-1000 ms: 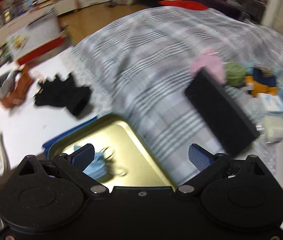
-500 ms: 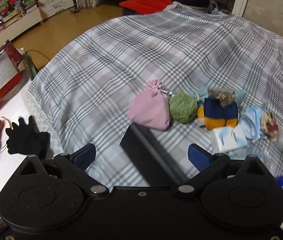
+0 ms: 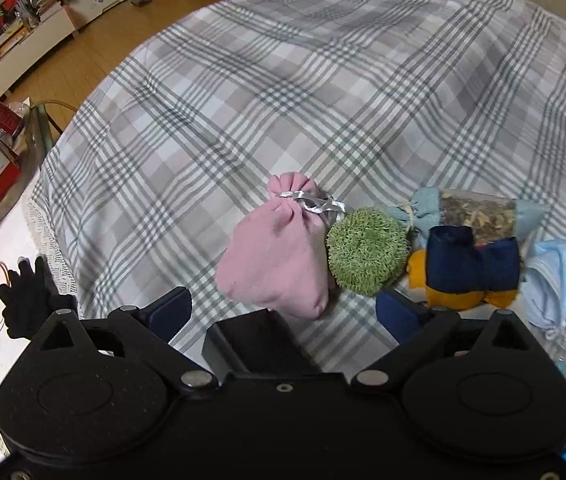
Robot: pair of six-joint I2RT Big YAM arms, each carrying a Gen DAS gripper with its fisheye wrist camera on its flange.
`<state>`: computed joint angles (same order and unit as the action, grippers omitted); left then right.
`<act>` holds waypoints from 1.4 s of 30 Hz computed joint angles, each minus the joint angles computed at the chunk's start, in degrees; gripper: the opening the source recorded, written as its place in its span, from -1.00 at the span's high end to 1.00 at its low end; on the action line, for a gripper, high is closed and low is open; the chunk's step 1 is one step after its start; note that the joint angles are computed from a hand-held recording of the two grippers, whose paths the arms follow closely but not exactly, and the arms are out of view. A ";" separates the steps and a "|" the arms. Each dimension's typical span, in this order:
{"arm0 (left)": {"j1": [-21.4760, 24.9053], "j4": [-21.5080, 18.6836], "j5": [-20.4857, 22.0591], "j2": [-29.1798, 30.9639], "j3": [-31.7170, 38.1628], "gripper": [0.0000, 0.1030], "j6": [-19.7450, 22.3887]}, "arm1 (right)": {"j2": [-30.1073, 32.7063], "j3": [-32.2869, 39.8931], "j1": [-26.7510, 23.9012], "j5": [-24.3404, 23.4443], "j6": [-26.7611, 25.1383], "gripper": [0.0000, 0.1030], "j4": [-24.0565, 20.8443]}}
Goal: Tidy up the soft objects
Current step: 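Grasp the pink drawstring pouch with the left tool while the right tool grasps the bagged pink plush keychain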
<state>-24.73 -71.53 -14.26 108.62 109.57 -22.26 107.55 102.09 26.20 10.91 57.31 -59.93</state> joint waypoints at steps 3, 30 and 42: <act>0.05 -0.74 -0.65 1.83 1.66 -0.85 -0.30 | -2.06 -3.14 0.40 1.76 -0.11 -0.16 2.61; 3.00 -0.07 1.99 4.79 4.34 -0.71 -4.07 | -5.17 -6.19 2.88 15.43 -2.89 0.09 5.94; 2.09 -5.70 2.46 10.70 9.37 -0.68 -1.96 | -4.99 -6.01 3.23 15.12 -3.71 0.09 6.30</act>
<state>-22.63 -77.23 -11.79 119.32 118.94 -24.22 102.55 96.09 29.44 26.03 53.60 -53.63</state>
